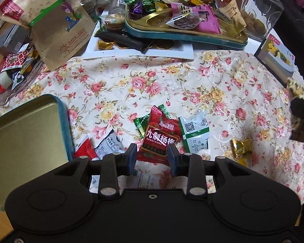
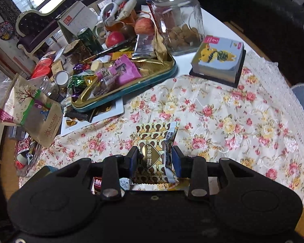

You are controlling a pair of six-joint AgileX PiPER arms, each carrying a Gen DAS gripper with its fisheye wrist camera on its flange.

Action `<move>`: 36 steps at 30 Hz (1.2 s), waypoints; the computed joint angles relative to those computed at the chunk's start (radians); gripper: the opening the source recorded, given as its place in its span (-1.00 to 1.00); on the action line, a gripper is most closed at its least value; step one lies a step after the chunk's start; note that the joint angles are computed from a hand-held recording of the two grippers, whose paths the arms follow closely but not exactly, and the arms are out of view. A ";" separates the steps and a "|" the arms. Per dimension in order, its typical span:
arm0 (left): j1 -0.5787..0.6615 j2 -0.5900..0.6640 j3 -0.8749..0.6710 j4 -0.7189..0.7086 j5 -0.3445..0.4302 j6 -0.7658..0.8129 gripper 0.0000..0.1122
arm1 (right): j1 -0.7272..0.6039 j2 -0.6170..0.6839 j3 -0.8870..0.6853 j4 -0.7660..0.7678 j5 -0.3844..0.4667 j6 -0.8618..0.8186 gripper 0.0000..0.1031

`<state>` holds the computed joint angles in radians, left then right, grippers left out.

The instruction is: Organize snacks

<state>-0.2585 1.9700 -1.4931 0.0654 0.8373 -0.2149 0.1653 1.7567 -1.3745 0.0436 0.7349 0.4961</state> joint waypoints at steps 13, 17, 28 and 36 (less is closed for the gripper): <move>-0.047 0.089 0.001 0.071 -0.067 -0.012 -0.23 | -0.026 -0.016 -0.017 0.164 0.027 -0.080 -0.27; -0.050 0.100 -0.003 0.091 -0.086 -0.038 -0.19 | -0.031 -0.017 -0.023 0.190 0.033 -0.087 -0.27; -0.017 0.124 -0.044 0.018 -0.100 -0.013 -0.14 | -0.033 -0.020 -0.029 0.222 0.040 -0.104 -0.27; -0.070 0.138 -0.025 0.112 -0.133 -0.057 -0.02 | -0.036 -0.020 -0.030 0.245 0.041 -0.114 -0.27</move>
